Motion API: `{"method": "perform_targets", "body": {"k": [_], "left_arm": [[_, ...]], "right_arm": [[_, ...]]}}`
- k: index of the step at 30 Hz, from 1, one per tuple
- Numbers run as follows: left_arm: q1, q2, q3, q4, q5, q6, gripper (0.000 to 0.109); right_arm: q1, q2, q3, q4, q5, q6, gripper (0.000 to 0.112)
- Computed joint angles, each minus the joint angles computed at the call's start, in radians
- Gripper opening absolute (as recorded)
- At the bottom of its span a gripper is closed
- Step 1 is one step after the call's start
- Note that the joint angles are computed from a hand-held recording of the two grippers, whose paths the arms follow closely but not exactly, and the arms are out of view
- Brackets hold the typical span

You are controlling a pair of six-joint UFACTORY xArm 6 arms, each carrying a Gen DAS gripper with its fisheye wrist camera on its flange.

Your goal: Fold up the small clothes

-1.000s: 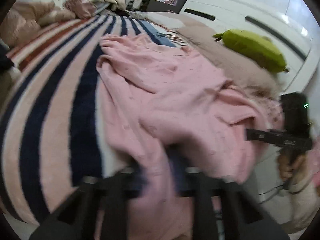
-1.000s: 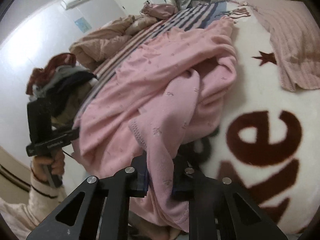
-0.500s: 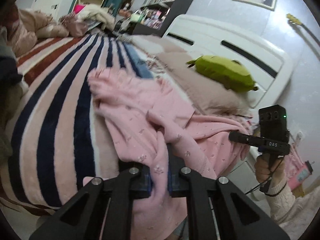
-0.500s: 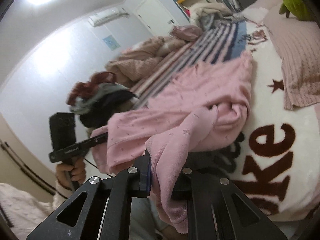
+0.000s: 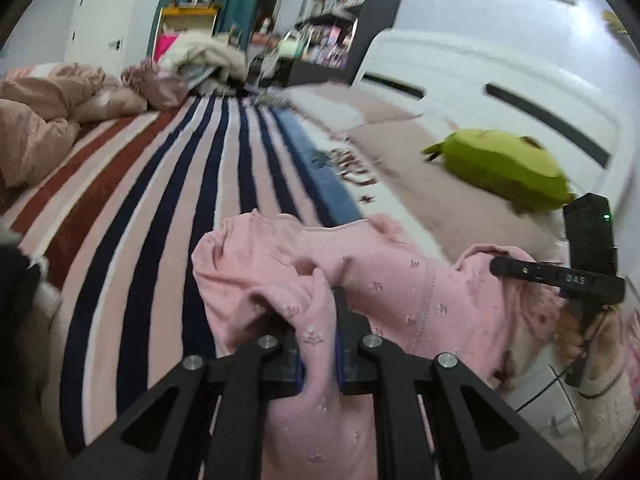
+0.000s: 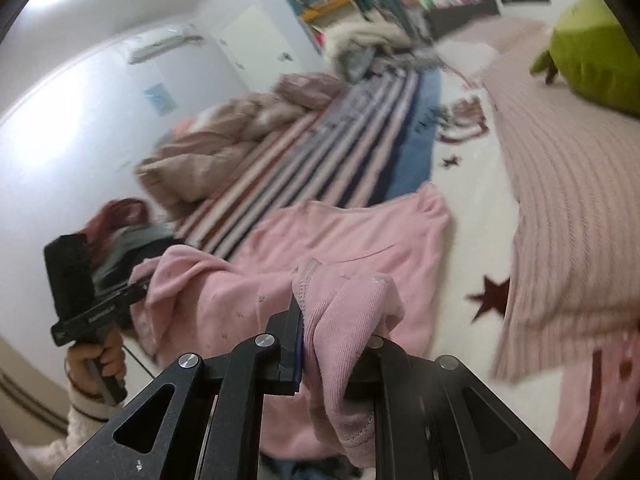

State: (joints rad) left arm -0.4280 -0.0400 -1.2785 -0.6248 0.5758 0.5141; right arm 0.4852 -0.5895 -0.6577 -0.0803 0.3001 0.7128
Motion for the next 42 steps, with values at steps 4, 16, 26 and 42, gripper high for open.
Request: {"method": "perform_targets", "body": {"k": [4, 16, 26, 42], "left_arm": [[0.013, 0.217, -0.193, 0.131, 0.062, -0.121, 0.012], [0.048, 0.147, -0.125, 0.081, 0.125, 0.006, 0.073], [0.099, -0.004, 0.077, 0.022, 0.242, 0.077, 0.080], [0.045, -0.142, 0.191, 0.102, 0.143, -0.001, 0.010]], "right_arm": [[-0.063, 0.168, -0.100, 0.066, 0.080, -0.066, 0.007], [-0.054, 0.074, -0.071, 0.179, 0.249, -0.274, 0.059], [0.025, -0.125, 0.096, 0.113, 0.340, -0.192, 0.064], [0.100, -0.085, 0.005, -0.168, 0.287, 0.013, 0.005]]}}
